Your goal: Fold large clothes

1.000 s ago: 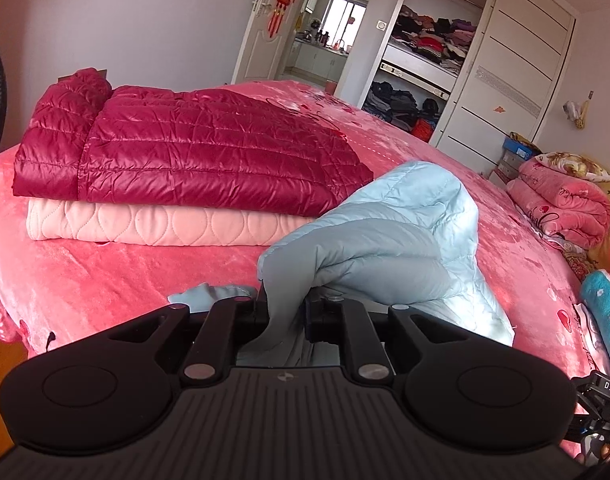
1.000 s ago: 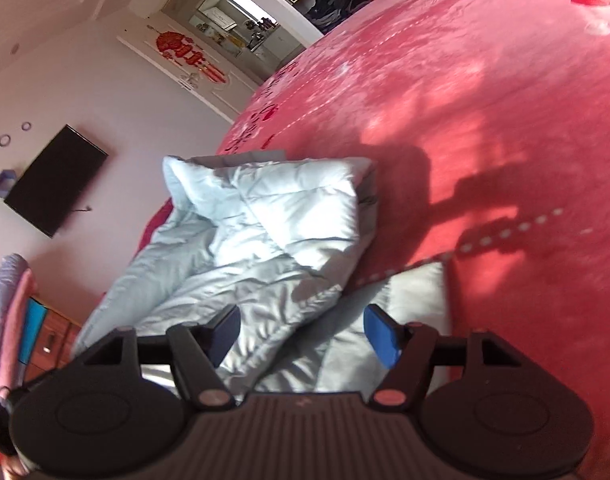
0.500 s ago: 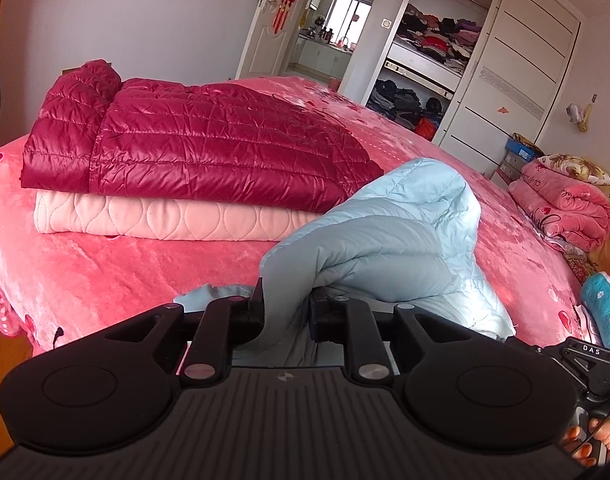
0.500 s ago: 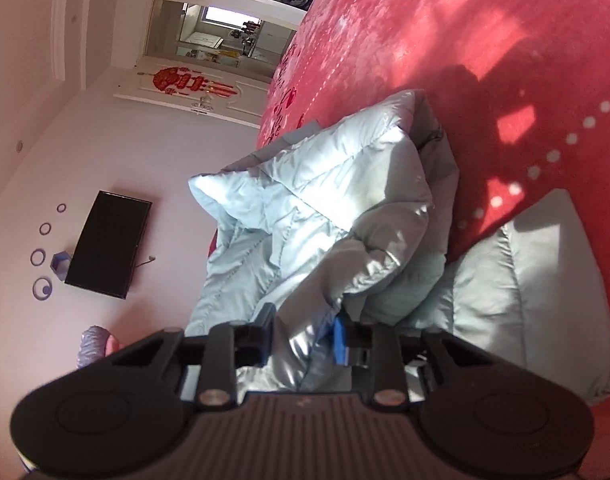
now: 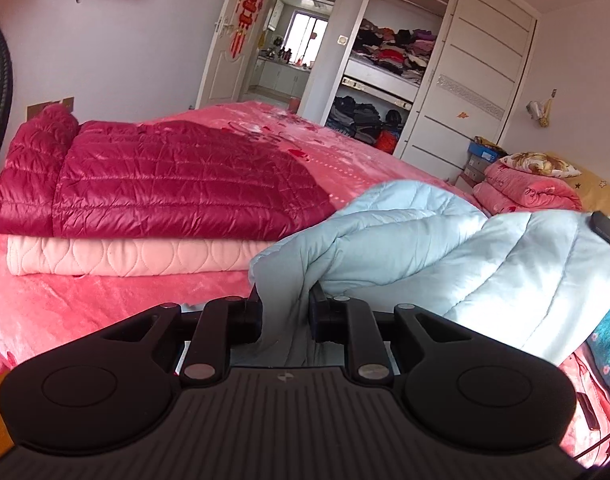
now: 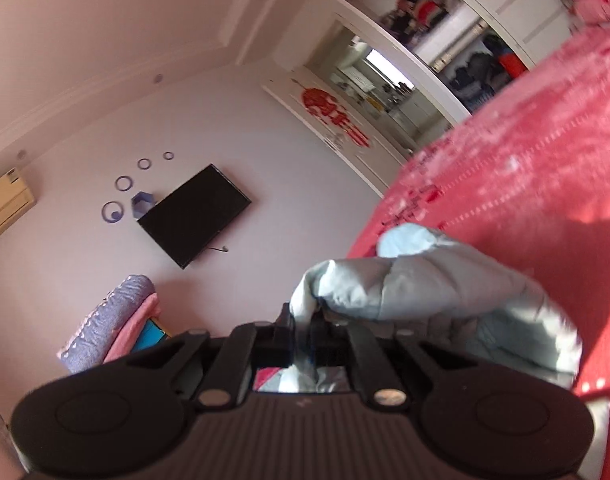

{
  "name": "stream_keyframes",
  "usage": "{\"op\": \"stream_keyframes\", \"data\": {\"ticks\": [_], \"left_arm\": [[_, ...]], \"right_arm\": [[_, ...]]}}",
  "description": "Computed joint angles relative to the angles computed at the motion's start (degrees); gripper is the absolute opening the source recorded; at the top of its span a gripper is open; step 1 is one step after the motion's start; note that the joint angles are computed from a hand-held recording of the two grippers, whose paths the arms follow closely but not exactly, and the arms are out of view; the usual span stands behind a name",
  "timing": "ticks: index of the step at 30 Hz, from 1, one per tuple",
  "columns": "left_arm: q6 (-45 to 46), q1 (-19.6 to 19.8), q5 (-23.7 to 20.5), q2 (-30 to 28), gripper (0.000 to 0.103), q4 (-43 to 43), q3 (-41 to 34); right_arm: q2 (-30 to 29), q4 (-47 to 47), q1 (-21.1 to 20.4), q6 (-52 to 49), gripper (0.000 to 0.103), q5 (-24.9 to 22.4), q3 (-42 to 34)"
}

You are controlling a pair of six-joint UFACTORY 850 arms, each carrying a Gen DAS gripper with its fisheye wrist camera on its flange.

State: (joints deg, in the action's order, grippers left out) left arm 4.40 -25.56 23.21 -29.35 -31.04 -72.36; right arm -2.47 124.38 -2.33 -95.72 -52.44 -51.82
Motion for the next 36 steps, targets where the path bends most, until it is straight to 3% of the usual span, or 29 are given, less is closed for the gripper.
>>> {"op": "stream_keyframes", "data": {"ticks": [9,18,23,27,30,36], "left_arm": [[-11.1,-1.4,7.0,4.3,0.021,15.8,0.8],[-18.2,-3.9,16.0,8.0,0.021,29.3,-1.4],[-27.4,-4.7,16.8,7.3,0.021,39.2,-5.3],[-31.6,-5.3,13.1,3.1,0.021,44.6,-11.6],[-32.0,-5.6,6.2,-3.6,0.021,46.5,-20.8],[-29.6,-6.3,-9.9,-18.8,0.022,45.5,-43.1]], "right_arm": [[11.8,8.0,-0.8,-18.6,0.003,-1.8,4.0],[18.7,19.7,-4.1,-30.7,0.003,-7.7,6.6],[21.0,24.9,-6.6,-35.2,0.002,-7.6,6.6],[19.8,28.1,-8.4,-37.9,0.002,-6.1,5.5],[18.8,29.4,-9.6,-40.1,0.002,-2.7,4.5],[11.1,29.8,-10.6,-43.4,0.003,5.1,-0.3]]}}
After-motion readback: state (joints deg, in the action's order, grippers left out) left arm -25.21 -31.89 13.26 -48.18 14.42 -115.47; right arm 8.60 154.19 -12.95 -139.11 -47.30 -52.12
